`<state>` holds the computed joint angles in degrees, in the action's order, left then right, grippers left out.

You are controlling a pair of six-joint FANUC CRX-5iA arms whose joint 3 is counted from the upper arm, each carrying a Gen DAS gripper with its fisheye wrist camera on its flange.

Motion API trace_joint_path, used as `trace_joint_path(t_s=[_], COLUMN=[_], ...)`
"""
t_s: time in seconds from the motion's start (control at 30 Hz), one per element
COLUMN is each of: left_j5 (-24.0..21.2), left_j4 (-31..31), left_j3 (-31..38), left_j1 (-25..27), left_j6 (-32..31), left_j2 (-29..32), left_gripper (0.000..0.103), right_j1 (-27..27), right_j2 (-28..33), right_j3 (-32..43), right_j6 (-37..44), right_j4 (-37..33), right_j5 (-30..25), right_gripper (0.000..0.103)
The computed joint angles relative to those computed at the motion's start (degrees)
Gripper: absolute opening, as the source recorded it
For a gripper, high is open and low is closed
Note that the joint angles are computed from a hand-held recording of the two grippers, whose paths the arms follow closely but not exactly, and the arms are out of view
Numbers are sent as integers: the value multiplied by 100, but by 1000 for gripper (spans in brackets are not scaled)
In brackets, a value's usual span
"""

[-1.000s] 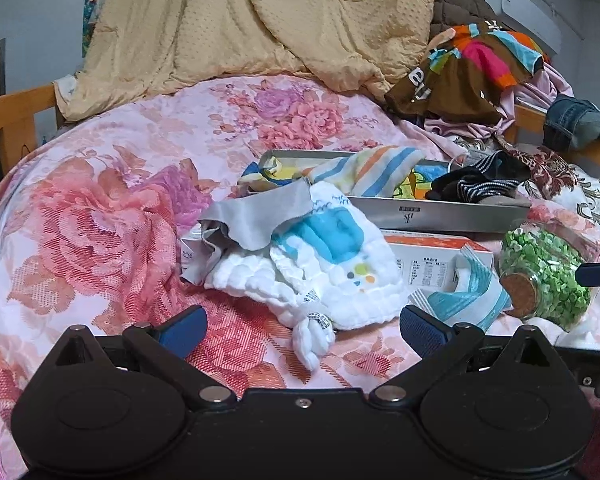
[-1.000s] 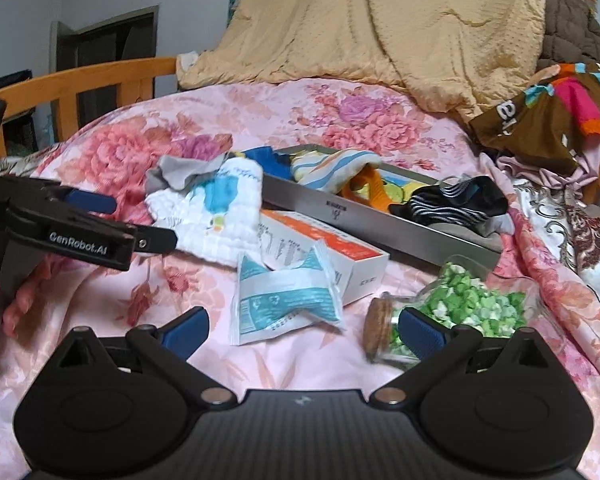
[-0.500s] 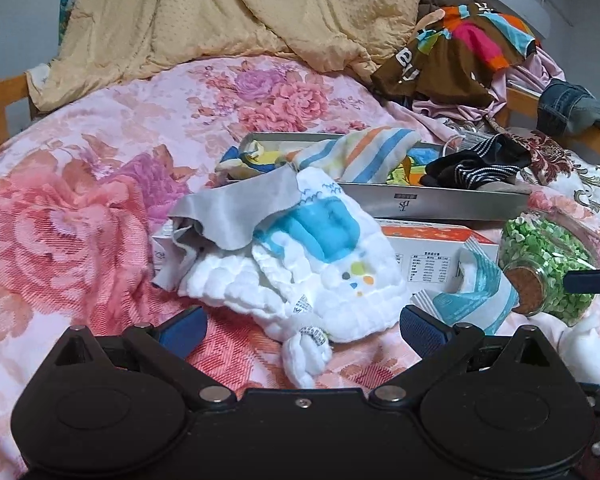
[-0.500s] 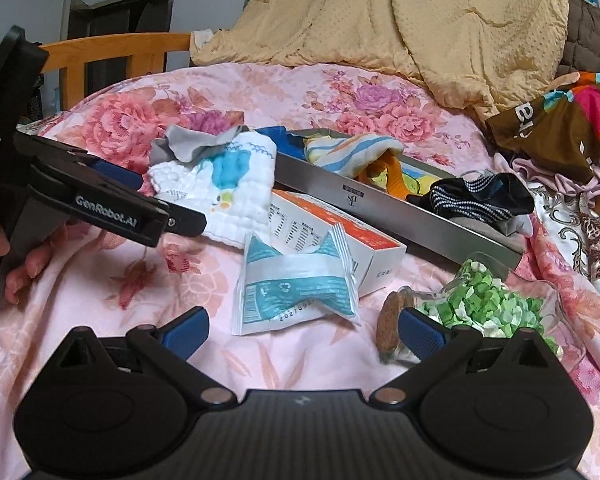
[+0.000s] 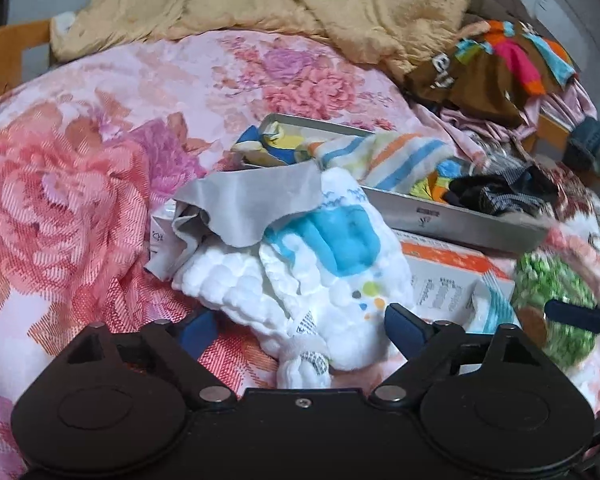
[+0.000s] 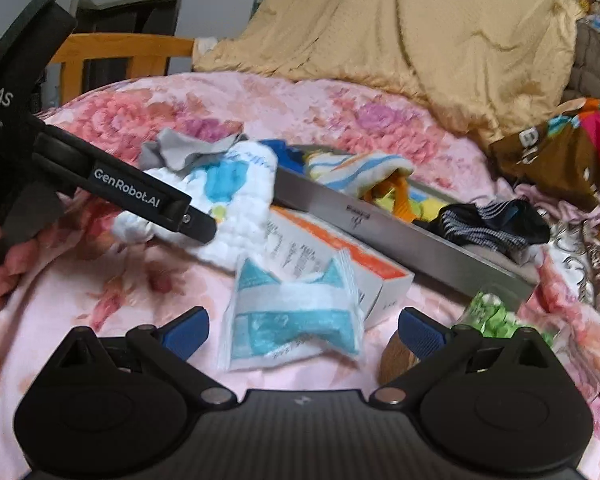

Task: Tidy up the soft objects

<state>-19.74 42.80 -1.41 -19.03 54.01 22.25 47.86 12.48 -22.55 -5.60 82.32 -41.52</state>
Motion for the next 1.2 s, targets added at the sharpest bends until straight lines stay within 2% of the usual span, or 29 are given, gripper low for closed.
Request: trace_joint_path(t_s=[0.17, 0.27, 0.3, 0.33, 0.53, 0.67, 0.87, 0.93, 1.2], left_j5=[-243, -376, -491, -606, -702, -872, -1509, -1768, -2650], left_j4=[-460, -528, -479, -489, -510, -1012, -2120, -2291, -3094], left_j3=[266, 346, 391, 445, 479, 649, 1236, 1387, 1842], left_j1=[16, 5, 12, 23, 28, 23, -60, -76, -221], left_j6=[775, 922, 924, 997, 1283, 1763, 2668, 2834, 3317], left_j2=[88, 115, 143, 170, 174, 168, 204, 215, 170], left_gripper=[76, 64, 55, 52, 41, 37, 32, 31, 31], right_j1=[-138, -207, -209, -212, -208, -205, -150, -128, -60], right_j2=[123, 223, 248, 252, 213, 206, 142, 100, -212], right_j3=[39, 83, 99, 105, 67, 72, 80, 65, -99], right_j6=[-250, -309, -314, -320, -371, -381, -338, -332, -470], right_j4=[244, 400, 392, 374, 376, 312, 145, 135, -33], right_j5=[148, 155, 132, 140, 161, 214, 241, 214, 256], right_gripper=[103, 102, 100, 96, 87, 84, 74, 70, 67])
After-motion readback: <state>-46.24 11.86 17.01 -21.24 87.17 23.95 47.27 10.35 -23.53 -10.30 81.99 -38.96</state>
